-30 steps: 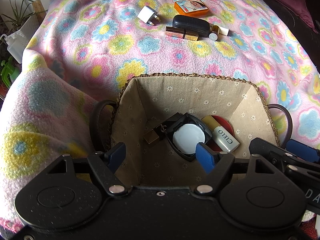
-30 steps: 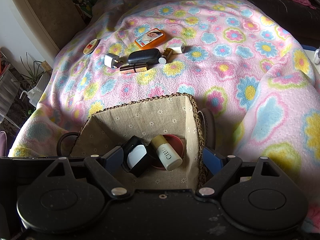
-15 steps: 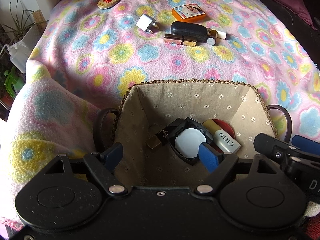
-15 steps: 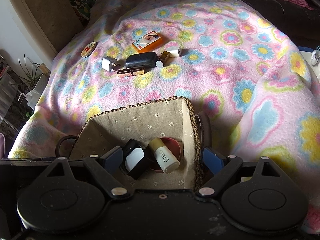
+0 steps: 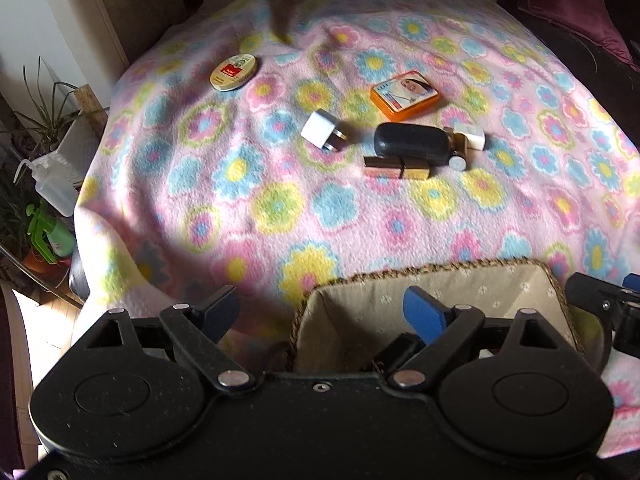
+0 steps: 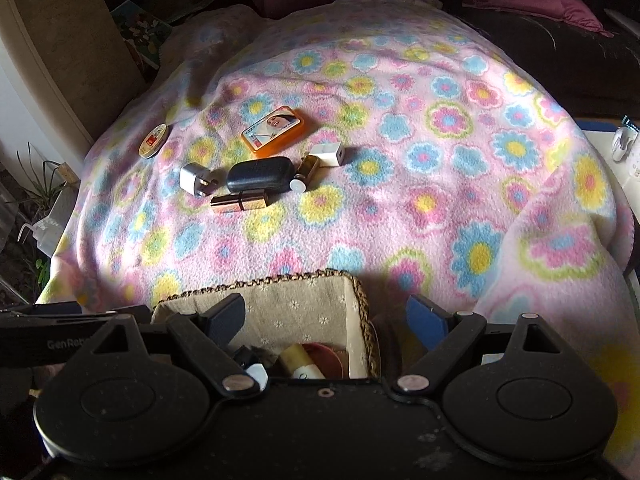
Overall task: Organize rigid objects
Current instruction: 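Move the right tool to the gold lipstick while the left tool moves toward the white plug adapter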
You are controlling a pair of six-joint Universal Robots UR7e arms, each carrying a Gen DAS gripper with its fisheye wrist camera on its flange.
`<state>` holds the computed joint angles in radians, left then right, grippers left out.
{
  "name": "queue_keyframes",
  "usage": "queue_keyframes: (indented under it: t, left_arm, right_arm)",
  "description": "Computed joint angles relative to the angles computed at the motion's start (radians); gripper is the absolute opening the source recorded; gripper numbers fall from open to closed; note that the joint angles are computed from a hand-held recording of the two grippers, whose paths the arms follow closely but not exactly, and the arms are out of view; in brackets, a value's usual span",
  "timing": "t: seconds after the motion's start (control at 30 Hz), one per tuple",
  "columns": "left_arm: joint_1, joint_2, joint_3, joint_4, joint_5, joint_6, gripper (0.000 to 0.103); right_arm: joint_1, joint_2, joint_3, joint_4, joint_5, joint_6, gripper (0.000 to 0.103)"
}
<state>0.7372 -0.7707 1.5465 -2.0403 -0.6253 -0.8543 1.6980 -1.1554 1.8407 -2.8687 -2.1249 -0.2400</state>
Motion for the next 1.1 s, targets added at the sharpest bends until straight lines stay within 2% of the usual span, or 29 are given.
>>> queue_keyframes:
  t: [0.27, 0.47, 0.57, 0.73, 0.83, 1.1]
  left_arm:
    - [0.058, 0.028, -0.051, -0.028, 0.036, 0.101, 0.086]
    - [0.106, 0.067, -0.062, -0.198, 0.034, 0.31, 0.086]
    - [0.136, 0.086, -0.075, -0.263, 0.011, 0.361, 0.086]
    - [0.177, 0.101, -0.115, -0.176, 0.008, 0.236, 0.086]
    - [0.202, 0.085, -0.108, -0.192, -0.024, 0.181, 0.086]
    - [0.213, 0.087, -0.107, -0.192, -0.026, 0.163, 0.085]
  right_arm:
    - [0.007, 0.093, -0.105, 0.02, -0.016, -0.018, 0.089]
    - [0.013, 0.173, -0.19, 0.06, -0.024, -0.016, 0.089]
    - [0.017, 0.22, -0.242, 0.077, -0.024, -0.014, 0.089]
    - [0.024, 0.304, -0.344, 0.115, -0.032, -0.004, 0.089]
    - [0.027, 0.362, -0.413, 0.141, -0.031, 0.009, 0.089]
    - [0.032, 0.5, -0.573, 0.227, -0.035, 0.025, 0.089]
